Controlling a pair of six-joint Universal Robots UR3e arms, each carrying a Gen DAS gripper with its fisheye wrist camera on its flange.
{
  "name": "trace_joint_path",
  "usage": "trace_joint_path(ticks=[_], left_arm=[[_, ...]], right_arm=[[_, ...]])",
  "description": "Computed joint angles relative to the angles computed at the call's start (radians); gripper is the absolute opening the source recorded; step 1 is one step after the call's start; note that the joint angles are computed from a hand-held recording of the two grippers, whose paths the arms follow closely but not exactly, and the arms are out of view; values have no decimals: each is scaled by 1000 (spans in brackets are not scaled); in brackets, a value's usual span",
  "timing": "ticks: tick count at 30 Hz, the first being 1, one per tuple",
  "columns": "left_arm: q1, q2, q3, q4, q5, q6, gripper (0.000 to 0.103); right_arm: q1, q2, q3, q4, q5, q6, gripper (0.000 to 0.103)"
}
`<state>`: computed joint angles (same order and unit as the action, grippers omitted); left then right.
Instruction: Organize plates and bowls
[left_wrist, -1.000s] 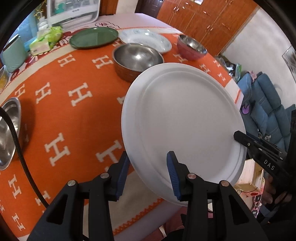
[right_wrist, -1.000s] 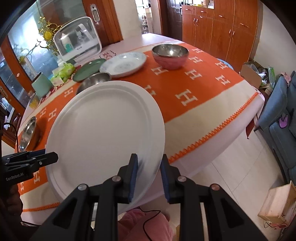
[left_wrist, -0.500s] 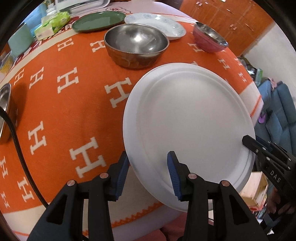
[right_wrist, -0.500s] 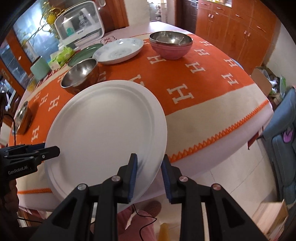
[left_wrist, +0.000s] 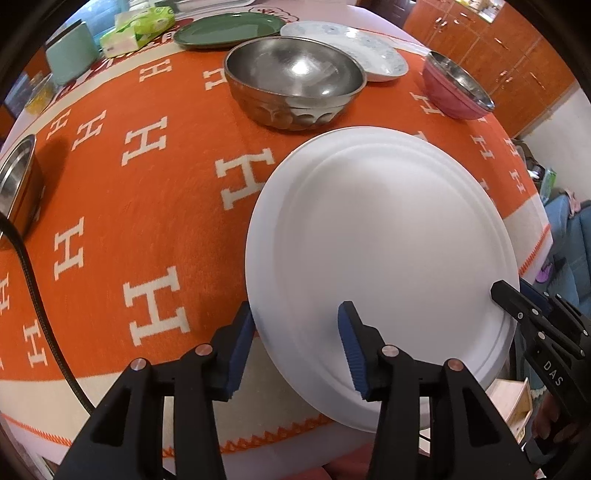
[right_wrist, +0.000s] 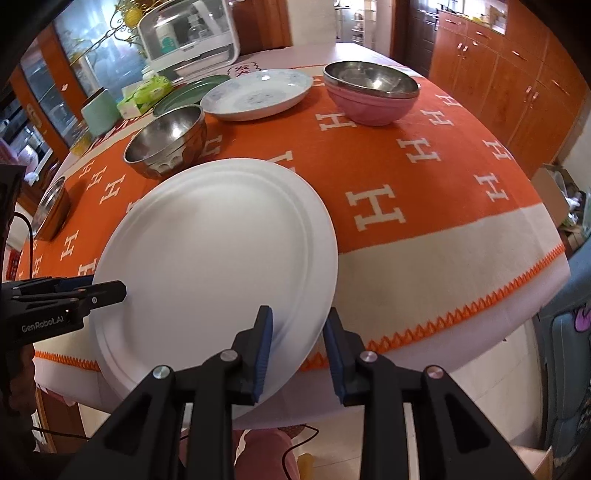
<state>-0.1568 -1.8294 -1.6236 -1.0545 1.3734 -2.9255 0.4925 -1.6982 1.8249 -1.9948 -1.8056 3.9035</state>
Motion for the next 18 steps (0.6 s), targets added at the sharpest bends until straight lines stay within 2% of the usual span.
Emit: trace_joint_path(ticks=[3, 6, 8, 15, 18], left_arm=[[-6, 7, -16, 22, 4, -32, 49], [-21, 3, -24, 51, 10, -70, 55], [-28, 9, -32, 66, 18, -79, 56], [-29, 61, -81, 109, 14, -66, 59], [-32, 84, -91, 118, 38, -57, 60]], right_arm=[[-7, 6, 5, -12, 9, -55, 34], [-1, 15, 2, -10, 9, -99, 38], [-4, 13, 5, -10, 12, -125, 45], [-7, -4, 14, -17, -5, -139, 56], [6, -2, 0, -8, -23, -118, 65]])
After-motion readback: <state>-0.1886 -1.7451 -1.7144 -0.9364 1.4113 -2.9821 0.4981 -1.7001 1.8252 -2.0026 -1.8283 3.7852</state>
